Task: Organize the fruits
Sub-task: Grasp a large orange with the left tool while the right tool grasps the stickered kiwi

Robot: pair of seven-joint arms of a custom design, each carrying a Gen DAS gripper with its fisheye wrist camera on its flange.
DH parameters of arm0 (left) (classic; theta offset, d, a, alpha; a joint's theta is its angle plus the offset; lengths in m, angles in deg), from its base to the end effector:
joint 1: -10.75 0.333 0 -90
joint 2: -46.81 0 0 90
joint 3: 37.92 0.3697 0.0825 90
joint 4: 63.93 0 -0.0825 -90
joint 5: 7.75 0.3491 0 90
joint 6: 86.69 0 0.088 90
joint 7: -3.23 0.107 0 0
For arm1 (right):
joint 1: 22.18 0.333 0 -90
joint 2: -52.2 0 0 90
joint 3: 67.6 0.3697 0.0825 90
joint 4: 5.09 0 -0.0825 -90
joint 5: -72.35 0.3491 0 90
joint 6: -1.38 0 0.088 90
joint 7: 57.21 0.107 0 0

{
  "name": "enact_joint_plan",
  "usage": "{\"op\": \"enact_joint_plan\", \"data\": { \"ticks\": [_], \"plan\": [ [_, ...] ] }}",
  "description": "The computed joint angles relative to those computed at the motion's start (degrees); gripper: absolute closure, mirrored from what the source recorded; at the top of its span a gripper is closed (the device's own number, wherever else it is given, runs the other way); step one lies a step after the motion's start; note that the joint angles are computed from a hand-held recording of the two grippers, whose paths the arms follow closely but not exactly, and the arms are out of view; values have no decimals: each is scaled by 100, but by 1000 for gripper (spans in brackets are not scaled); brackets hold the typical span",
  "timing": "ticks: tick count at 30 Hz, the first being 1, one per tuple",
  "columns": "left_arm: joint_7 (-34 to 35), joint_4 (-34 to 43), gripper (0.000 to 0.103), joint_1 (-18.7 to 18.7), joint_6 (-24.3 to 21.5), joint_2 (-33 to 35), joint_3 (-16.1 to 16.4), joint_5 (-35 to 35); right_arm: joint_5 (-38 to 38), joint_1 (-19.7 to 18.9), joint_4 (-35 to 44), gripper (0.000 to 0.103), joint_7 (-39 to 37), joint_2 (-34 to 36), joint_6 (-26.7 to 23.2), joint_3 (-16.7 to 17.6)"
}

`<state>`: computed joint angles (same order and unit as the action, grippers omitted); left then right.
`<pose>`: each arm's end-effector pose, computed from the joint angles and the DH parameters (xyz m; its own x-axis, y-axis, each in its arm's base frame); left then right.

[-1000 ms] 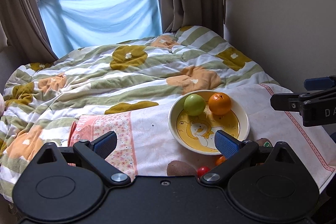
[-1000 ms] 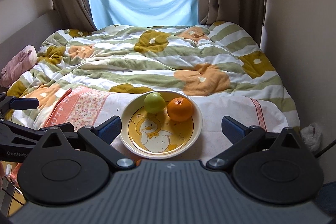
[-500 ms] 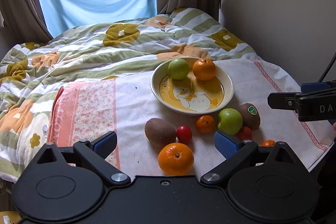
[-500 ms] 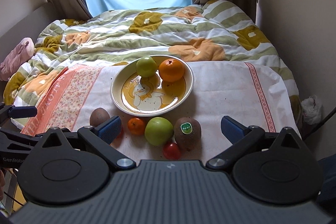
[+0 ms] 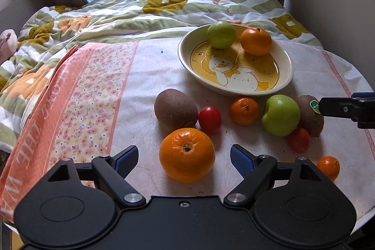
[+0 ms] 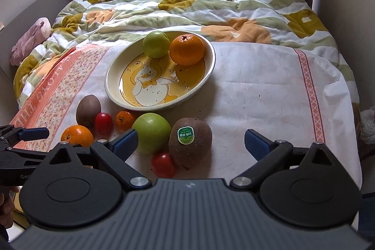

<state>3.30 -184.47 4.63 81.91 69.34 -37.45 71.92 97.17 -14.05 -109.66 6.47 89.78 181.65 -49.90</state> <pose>0.5672 -0.1208 0.3225 0.1615 -0.9853 -0.0561 -0.8003 -0.0975 -0.5916 0.6606 0.2320 0.3252 0.3919 -0.9046 -0.1675 -0.7492 -0.2082 -0.6287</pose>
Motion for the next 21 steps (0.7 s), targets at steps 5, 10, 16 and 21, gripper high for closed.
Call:
{"op": "enact_joint_plan", "data": {
  "ticks": [5, 10, 16, 21],
  "plan": [
    [263, 152, 24, -84, -322, 213, -56, -647, -72, -109, 257, 0, -206, 187, -347, 39],
    [401, 236, 29, -219, -396, 336, 30, -1068, 16, -141, 450, 0, -453, 313, -578, 47],
    [692, 255, 38, -357, -447, 416, 127, -1481, 155, -70, 656, 4, -676, 413, -884, -47],
    [714, 272, 38, -465, -466, 436, 219, -1521, 328, -51, 768, 11, -815, 466, -1043, -75]
  ]
}}
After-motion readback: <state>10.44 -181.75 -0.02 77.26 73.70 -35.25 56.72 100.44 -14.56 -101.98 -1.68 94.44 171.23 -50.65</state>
